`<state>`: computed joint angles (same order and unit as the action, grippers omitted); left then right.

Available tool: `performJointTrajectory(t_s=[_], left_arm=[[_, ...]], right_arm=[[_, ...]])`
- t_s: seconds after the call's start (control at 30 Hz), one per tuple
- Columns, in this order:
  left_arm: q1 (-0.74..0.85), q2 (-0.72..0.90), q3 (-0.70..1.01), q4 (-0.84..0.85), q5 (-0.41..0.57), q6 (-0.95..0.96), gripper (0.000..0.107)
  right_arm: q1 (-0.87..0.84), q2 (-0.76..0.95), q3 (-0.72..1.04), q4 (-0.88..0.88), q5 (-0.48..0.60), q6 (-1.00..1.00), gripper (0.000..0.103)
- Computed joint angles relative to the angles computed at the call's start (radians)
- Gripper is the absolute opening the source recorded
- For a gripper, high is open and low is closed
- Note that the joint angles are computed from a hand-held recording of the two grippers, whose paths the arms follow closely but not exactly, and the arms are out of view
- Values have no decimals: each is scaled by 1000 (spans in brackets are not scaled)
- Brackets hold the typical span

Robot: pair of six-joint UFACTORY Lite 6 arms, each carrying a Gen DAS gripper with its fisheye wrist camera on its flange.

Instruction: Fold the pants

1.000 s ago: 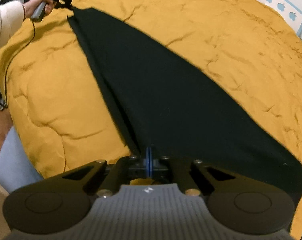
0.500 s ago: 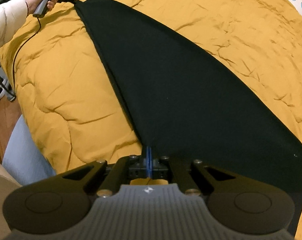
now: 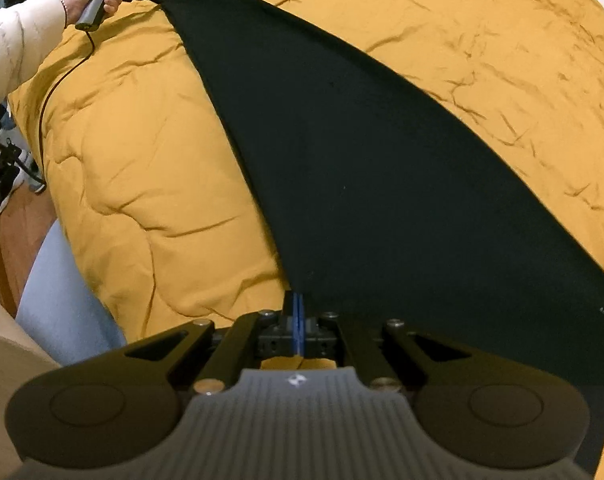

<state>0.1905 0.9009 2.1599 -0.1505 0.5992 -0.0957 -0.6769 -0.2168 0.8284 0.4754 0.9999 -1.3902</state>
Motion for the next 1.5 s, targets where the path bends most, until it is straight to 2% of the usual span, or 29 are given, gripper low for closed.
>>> performJointTrajectory(t_s=[0.07,0.1,0.13,0.17,0.2,0.23,0.27,0.3,0.33,0.37,0.43,0.57,0.67,0.7,0.77,0.8,0.83,0.87,1.07,1.17,1.27,1.4,1.5], left_arm=[[-10,-17,-24,37,-3,-31,3],[-8,-36,-43,37,-4,-35,9],[-5,-50,-55,35,-4,-54,19],[5,-70,-76,5,-3,-51,25],[18,-102,-117,-40,-10,-45,39],[33,-129,-153,-95,-14,-28,52],[49,-160,-199,-158,-24,4,57],[63,-184,-238,-210,-28,27,63],[80,-200,-272,-282,-22,65,63],[96,-208,-299,-370,-4,112,63],[115,-210,-341,-513,10,173,64],[134,-236,-475,-809,-84,351,64],[122,-204,-473,-908,-134,404,64],[114,-190,-460,-908,-155,398,61],[99,-173,-441,-890,-192,358,45],[87,-166,-428,-839,-213,304,25],[75,-161,-412,-759,-229,224,10],[66,-165,-406,-711,-236,176,6],[-88,-367,-491,-98,-389,-307,3],[-195,-498,-524,216,-393,-504,3],[-342,-566,-471,530,-305,-741,3],[-617,-514,-270,925,-81,-1015,3],[-813,-362,-9,1025,94,-956,3]], right_arm=[[14,10,-2,-11,-6,1,0],[20,6,-7,-20,-5,2,0],[20,6,-9,-23,1,0,0],[13,5,-8,-23,15,-4,0],[7,-6,-11,-19,25,-6,0],[-11,-12,-2,-7,47,-16,3],[-38,-12,17,14,78,-28,6],[-63,-10,35,39,101,-36,15],[-87,-6,55,65,118,-40,19],[-109,3,75,96,124,-43,19],[-127,14,87,139,79,-38,19],[-130,44,78,169,-17,-5,19],[-123,40,54,173,-64,-11,19],[-115,35,41,173,-92,-10,19],[-110,40,22,173,-141,-6,19],[-113,43,13,176,-158,-9,19],[-118,51,10,182,-169,-19,19],[-125,58,8,188,-177,-33,19],[-223,123,19,271,-170,-171,19],[-287,171,45,315,-145,-234,19],[-363,232,95,354,-86,-294,19],[-453,303,158,380,-4,-354,19],[-516,364,219,383,55,-374,19]])
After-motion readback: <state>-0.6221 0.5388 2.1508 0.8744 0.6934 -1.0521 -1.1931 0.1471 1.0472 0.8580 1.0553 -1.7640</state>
